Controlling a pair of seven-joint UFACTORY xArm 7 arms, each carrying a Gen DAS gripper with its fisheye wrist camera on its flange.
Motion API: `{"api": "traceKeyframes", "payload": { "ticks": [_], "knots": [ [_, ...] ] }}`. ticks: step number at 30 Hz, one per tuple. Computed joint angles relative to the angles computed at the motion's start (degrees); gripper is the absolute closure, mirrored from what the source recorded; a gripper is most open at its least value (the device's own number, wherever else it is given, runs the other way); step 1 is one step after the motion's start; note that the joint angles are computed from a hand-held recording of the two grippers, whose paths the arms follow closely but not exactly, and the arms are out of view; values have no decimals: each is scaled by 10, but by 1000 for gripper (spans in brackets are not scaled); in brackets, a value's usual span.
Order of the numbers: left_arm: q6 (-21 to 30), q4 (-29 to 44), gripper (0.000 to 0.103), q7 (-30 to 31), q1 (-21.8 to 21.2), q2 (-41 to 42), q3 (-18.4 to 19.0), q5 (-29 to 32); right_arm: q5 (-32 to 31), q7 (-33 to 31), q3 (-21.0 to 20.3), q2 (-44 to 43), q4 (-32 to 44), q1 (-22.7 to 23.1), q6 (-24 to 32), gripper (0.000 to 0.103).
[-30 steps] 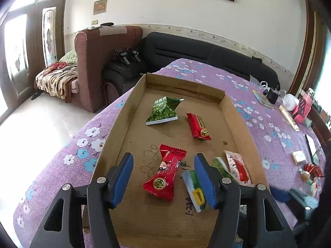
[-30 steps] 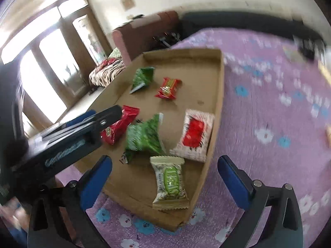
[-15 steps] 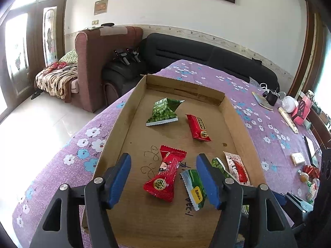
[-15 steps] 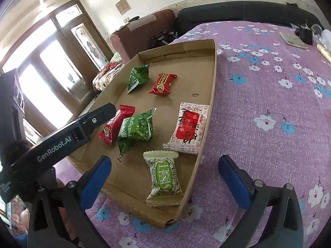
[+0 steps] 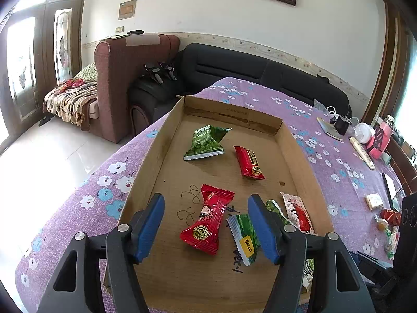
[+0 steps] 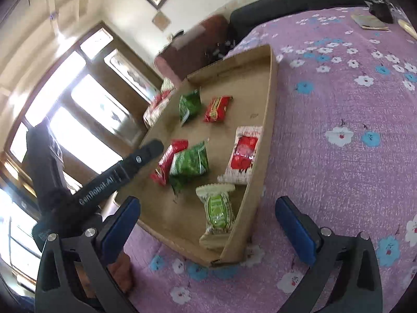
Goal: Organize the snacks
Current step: 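Move both open tools from the box back toward the snack pile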
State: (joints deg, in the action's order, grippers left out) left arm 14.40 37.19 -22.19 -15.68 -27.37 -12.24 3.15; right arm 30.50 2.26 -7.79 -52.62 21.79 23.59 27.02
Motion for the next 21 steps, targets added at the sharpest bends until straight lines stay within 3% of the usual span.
{"api": "traceKeyframes", "payload": {
  "ticks": [3, 5, 7, 12, 15, 21],
  "knots": [
    [4, 1, 33, 2, -1, -2, 1, 1, -7, 8, -11, 12, 25, -16, 49, 0],
    [3, -1, 33, 5, -3, -5, 3, 0, -53, 64, 37, 8, 37, -86, 82, 0],
    [2, -1, 33, 11, -9, -5, 7, -4, -111, 81, 69, -13, 38, -135, 100, 0],
    [-9, -6, 32, 28, -25, -6, 22, -21, -313, 105, 151, -33, 67, -253, 216, 0],
    [-15, -10, 30, 40, -35, -9, 31, -34, -345, 88, 121, -43, 50, -258, 235, 0],
    [-16, -10, 29, 47, -34, -9, 30, -45, -350, 88, 90, -63, 13, -273, 226, 0]
  ]
}}
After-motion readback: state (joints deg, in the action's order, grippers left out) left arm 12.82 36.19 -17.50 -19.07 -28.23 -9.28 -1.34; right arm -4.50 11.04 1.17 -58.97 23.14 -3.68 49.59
